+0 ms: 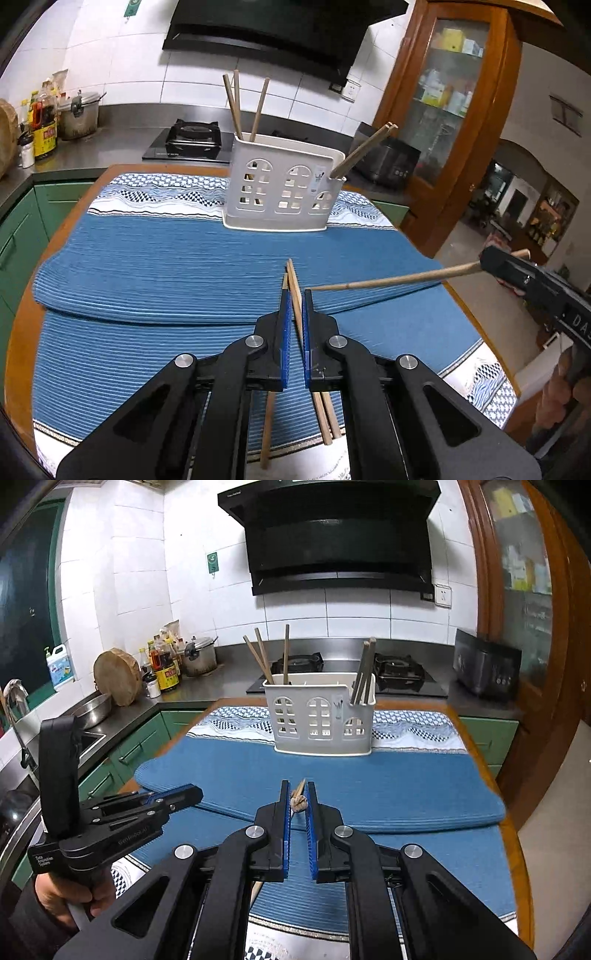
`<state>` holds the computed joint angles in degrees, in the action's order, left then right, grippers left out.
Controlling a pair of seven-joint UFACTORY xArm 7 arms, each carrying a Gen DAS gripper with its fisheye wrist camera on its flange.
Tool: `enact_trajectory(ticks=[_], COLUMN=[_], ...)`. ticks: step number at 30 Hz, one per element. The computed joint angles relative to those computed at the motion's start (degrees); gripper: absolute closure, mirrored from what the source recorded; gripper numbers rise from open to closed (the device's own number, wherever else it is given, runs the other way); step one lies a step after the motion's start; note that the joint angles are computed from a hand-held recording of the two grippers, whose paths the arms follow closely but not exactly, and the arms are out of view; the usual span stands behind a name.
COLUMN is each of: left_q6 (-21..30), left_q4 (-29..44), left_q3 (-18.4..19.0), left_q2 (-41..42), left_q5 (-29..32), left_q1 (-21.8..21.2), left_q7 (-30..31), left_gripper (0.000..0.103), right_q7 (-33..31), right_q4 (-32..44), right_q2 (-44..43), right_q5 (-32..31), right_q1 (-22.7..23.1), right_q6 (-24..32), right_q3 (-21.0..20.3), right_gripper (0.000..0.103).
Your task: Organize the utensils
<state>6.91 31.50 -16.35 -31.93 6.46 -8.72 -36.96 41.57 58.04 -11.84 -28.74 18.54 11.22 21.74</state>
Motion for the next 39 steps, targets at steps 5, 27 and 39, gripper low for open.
enact_trajectory(ticks=[5, 27, 39], left_q6=[3.17, 12.43, 7.96], left_q4=[-1.91, -2.25, -1.16], left_q3=[2.11, -5.42, 2.33], left_q2=[-0.50, 4.53, -1.23], left_q5=[-1.14, 8.84, 3.37], left_q1=[-3.65, -0.70, -3.77], left_q7=[2.25, -6.76, -0.76], left_gripper=[0.095, 0.097, 0.098], right_q7=[-0.50, 1.29, -2.52], right_q4=[0.37, 0.84, 4.16], right_q2=[0.16, -0.06, 0.19], right_q5=[-0.11, -2.50, -1.29], right_q1=[0.14, -0.11, 0.32], right_q6=[0.22, 0.02, 0.57], right_q3=[-0.14, 0.95, 0.08], right_gripper=[0.096, 0.096, 0.096])
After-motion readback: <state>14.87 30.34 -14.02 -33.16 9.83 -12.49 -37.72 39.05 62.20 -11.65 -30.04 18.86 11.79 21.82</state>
